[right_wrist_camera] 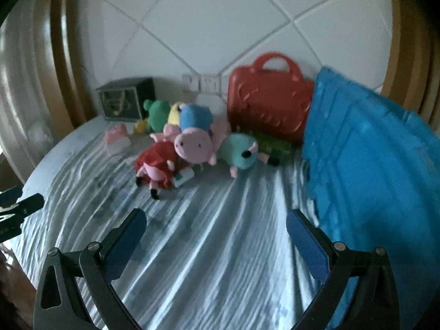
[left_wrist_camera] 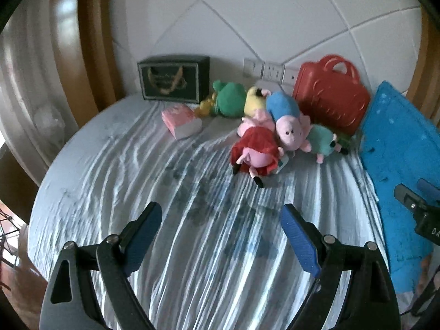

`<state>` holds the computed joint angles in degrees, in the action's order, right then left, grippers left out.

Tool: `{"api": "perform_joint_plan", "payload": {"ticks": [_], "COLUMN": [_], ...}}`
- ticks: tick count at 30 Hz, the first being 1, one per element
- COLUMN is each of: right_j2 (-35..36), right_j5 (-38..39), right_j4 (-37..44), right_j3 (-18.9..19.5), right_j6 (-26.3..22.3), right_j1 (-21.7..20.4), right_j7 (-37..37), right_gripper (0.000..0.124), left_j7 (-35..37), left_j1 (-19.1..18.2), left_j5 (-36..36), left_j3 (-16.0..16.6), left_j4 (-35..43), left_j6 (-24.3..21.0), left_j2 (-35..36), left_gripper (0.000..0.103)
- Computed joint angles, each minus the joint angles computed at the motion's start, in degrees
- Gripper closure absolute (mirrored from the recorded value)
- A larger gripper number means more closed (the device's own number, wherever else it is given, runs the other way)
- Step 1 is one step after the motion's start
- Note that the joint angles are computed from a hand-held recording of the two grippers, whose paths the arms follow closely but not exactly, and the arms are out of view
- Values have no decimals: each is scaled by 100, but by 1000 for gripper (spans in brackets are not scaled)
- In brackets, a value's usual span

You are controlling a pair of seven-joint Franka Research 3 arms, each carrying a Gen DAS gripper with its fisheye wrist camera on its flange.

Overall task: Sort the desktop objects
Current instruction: 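Grasp the red-dress pink pig plush with the left tool while the right tool grasps the white bottle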

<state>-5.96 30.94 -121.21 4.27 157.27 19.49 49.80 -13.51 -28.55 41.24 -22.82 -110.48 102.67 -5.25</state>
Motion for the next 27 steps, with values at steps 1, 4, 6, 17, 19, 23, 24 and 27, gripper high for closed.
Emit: {"api": "perform_joint_plan", "payload": {"ticks": [1, 4, 6, 17, 19, 23, 24, 27], "right_j2": [142, 535, 804, 2586, 2880, 3650, 3786, 4239], "right_j5": [-135, -614, -984, -2409, -2519, -2659, -2666, -2660], "right_j4": [127, 501, 824, 2812, 3171, 4132, 4300, 4842], "right_j3": [31, 110, 136, -31, -79, -154, -155, -151], "right_j6": [-18, -23, -138, -947, -1118, -1593, -1675, -1969], "right_j1": [-13, -35, -16, 401, 440, 495, 503, 538], "right_j7": [152, 751, 1251, 3234, 3373, 3577, 3585, 3603], "right_gripper": [21, 21, 21, 21, 21, 21, 21, 21], "left_j7": [109, 511, 910, 2920, 3336, 4154, 4363, 4948], "left_j1": [54, 247, 420, 1256, 1323, 1388, 1408, 1498], "left_j5": [-16, -65, -160, -911, -1150, -1532, -1651, -2066], "left_j3": [75, 277, 427, 1016, 1087, 1249, 1281, 1304], "left_j4": [-44, -142, -192, 671, 1164, 2226, 2538, 3218], "left_j6": [154, 633, 1037, 2626, 2661, 2427, 2304, 2087], "left_j2": [6, 24, 28, 1386, 1888, 2846, 3110, 3729], "left_gripper": [15, 15, 15, 15, 15, 15, 15, 15]}}
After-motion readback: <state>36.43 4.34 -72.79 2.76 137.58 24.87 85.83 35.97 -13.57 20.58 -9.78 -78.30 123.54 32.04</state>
